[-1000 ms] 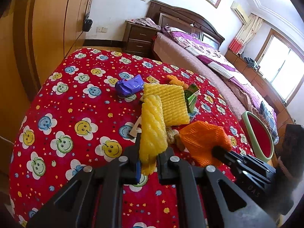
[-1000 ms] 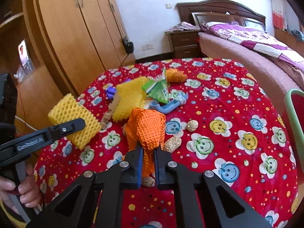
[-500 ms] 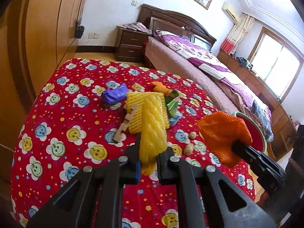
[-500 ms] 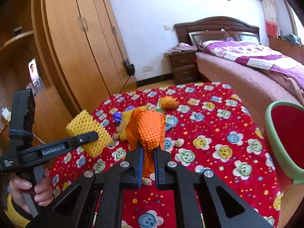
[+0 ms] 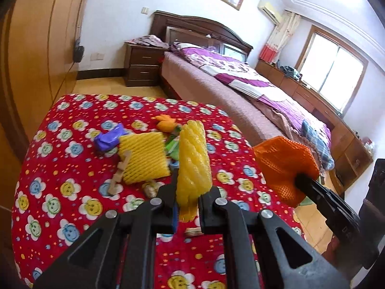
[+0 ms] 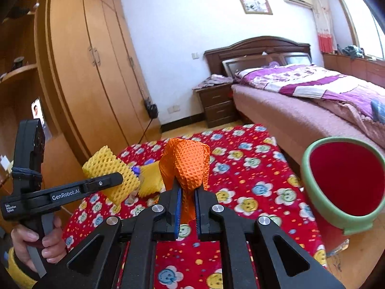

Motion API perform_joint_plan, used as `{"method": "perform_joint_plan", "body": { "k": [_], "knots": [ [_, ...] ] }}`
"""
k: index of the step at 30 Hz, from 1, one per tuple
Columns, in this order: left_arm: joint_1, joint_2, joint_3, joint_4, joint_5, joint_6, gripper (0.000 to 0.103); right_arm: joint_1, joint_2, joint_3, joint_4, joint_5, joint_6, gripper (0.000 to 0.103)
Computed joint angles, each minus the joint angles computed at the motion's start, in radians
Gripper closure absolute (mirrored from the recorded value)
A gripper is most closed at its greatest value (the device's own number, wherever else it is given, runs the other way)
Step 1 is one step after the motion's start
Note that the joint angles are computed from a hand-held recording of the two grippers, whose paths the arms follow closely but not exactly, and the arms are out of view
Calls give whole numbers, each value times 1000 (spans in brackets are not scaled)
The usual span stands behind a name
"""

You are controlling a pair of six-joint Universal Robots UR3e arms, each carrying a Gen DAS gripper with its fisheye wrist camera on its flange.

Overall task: Collect trash
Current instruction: 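Carry both foam nets with both tools over the red bucket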

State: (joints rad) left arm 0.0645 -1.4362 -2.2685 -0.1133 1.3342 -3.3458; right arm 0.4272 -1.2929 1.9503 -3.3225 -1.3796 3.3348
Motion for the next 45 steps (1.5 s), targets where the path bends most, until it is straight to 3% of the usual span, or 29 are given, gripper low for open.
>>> {"method": "perform_joint_plan", "body": {
  "k": [16, 26, 45],
  "knots": [
    [-254, -291, 353, -47, 91, -11, 92, -166, -183, 260, -130, -32, 40, 94],
    [-404, -559, 741, -178, 118, 30, 92, -376, -304, 458, -192, 8, 55, 94],
    [-508, -1125, 1598, -581, 45, 60, 92, -567, -140, 482, -249, 12, 48, 93]
  ]
}}
